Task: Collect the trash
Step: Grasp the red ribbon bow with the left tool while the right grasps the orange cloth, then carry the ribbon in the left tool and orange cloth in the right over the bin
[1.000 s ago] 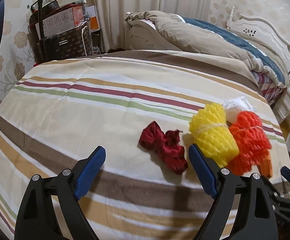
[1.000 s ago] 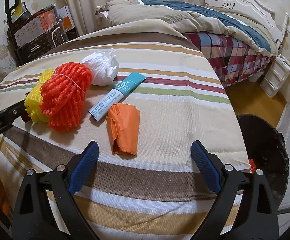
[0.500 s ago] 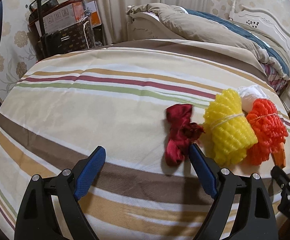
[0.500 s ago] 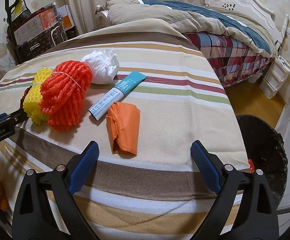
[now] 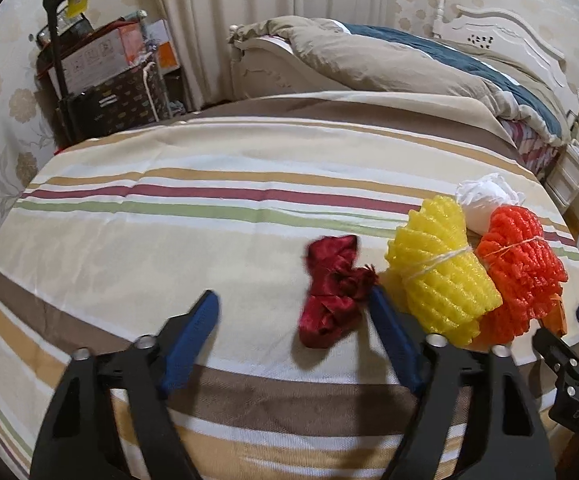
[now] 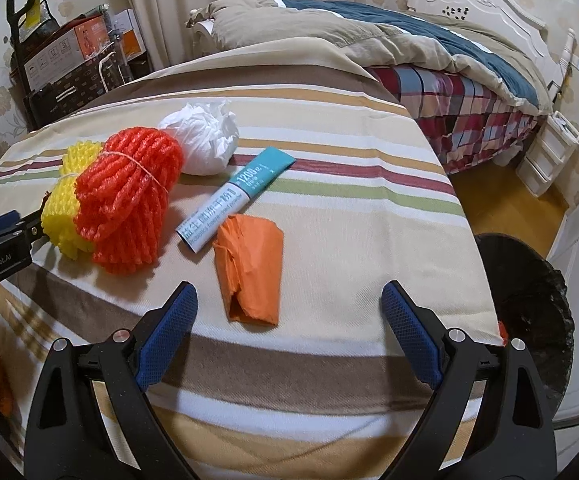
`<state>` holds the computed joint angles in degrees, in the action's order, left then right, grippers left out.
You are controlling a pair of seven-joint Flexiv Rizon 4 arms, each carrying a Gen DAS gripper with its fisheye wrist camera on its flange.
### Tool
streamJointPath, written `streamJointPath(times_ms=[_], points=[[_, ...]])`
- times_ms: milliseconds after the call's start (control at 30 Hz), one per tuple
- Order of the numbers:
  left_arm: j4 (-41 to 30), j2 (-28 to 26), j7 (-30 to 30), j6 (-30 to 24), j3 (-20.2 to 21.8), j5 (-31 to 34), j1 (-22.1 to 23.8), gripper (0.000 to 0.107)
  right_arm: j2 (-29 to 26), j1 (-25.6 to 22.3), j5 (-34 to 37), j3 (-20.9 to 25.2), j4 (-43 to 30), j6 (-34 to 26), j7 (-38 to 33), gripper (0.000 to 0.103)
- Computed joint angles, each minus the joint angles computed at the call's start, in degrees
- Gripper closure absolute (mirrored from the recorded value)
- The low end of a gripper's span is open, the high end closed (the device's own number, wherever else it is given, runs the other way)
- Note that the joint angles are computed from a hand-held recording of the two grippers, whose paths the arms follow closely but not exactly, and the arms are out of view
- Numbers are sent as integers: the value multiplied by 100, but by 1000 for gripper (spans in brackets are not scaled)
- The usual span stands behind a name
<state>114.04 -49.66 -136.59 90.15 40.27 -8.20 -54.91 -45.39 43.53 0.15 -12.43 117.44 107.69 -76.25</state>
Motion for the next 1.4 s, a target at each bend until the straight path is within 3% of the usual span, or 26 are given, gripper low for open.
streamJointPath(times_ms=[267,467,533,767,1033,1400], points=[[43,36,243,196,-194,-46,139,51,-71,43,-68,-45,-183,-116,48,14],[57,-30,459,271,-121,-164,5,71,-112,130,-15,-136,-196,-6,55,31],[75,-48,530,278,-80,-211,-54,77,-109,130,3,-126,-178,53,25,43],[292,-19,829,569,-170,-523,-104,85,-67,106,70,-46,-84,204,-146,70],[595,19,1087,939,-291,-1131,-294,88,57,-103,175,233,171,439,-340,72],[816,-120,1304,1105,-62,-2253,-1356,89,257,-557,342,728,650,968,-628,72]])
